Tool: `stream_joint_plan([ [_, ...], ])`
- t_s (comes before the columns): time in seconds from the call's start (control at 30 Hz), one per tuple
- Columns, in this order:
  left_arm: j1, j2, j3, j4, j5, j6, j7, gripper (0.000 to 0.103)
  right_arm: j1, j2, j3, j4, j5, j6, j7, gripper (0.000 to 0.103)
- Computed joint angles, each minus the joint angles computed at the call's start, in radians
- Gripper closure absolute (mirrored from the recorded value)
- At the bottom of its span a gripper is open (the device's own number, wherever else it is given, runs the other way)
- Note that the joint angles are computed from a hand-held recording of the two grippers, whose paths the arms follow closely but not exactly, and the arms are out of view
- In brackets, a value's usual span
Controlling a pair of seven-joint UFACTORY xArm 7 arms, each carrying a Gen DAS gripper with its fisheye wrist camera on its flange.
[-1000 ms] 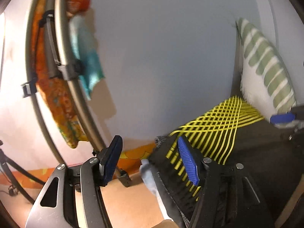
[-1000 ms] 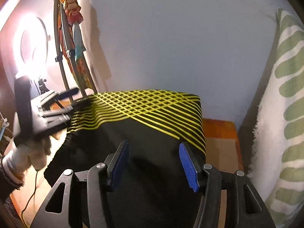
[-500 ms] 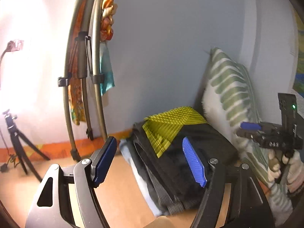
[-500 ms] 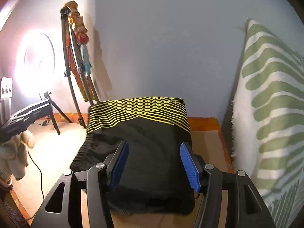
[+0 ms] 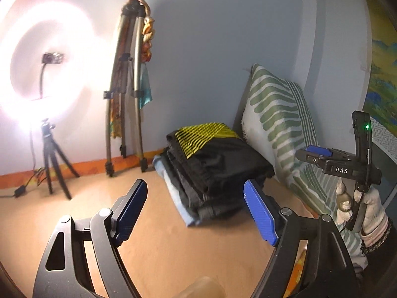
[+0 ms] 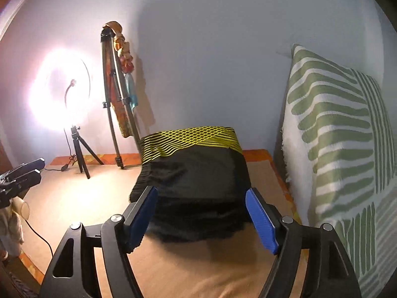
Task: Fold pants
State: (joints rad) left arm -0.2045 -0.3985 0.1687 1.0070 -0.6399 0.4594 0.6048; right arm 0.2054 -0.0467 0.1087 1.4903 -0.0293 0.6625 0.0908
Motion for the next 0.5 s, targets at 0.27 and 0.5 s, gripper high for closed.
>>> stream_joint_plan([
  [0.27, 0.059, -0.180, -0.041, -0.170, 0.158, -0.038, -0.098, 0.021, 0.013, -0.155, 0.057, -0.172, -0.095, -0.032, 0.172, 0.009],
  [0.5, 0.065, -0.268, -0.028, -0.250, 0.251, -0.035, -0.197, 0.021, 0.004, -0.227, 0.119, -0.248, -0.215, -0.052, 0.324, 0.000],
])
